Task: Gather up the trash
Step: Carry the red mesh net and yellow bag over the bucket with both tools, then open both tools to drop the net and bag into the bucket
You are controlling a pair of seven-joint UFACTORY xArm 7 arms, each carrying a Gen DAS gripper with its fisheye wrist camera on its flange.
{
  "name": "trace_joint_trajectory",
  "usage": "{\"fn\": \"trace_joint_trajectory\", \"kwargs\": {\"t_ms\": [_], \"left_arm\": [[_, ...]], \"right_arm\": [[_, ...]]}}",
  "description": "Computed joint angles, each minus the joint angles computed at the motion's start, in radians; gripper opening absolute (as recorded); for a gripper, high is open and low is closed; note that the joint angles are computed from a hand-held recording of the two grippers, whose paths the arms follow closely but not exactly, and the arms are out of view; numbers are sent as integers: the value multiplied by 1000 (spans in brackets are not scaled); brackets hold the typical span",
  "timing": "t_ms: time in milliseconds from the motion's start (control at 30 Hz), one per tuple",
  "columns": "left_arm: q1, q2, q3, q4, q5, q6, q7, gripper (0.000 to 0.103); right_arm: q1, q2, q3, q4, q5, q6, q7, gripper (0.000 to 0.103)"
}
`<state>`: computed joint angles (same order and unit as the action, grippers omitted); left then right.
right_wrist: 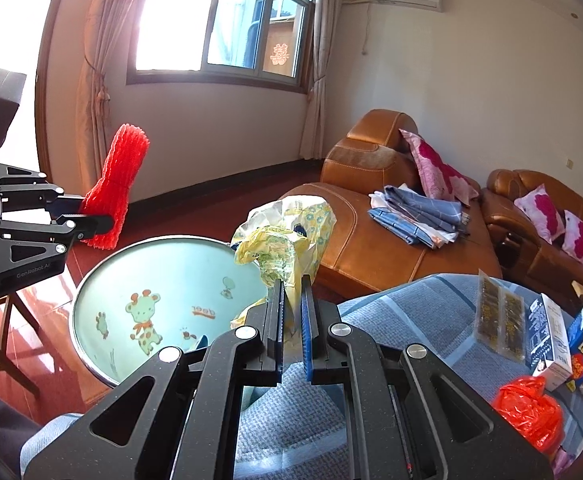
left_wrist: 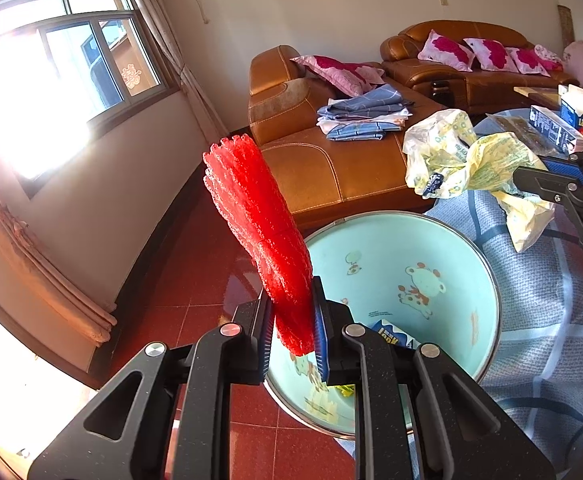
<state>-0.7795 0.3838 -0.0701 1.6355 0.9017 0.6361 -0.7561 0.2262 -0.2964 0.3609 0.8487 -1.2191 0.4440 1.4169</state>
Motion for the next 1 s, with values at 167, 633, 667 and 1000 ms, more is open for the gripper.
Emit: {"fn": "trace_joint_trajectory", "kwargs": {"t_ms": [167, 633, 667, 1000], "left_arm": [[7, 1, -5, -5, -19, -15, 21, 17], [12, -14, 1, -39, -49, -52, 40, 48], [13, -17, 1, -46, -45, -55, 32, 48], [21, -26, -7, -60, -29, -65, 10, 54]], "right_arm": [[9, 15, -4, 10, 20, -5, -44, 8], [31, 49, -15, 32, 35, -10, -89, 32], [32, 50, -13, 33, 31, -7, -85, 36], [45, 42, -6, 36, -9, 57, -36, 45]]}}
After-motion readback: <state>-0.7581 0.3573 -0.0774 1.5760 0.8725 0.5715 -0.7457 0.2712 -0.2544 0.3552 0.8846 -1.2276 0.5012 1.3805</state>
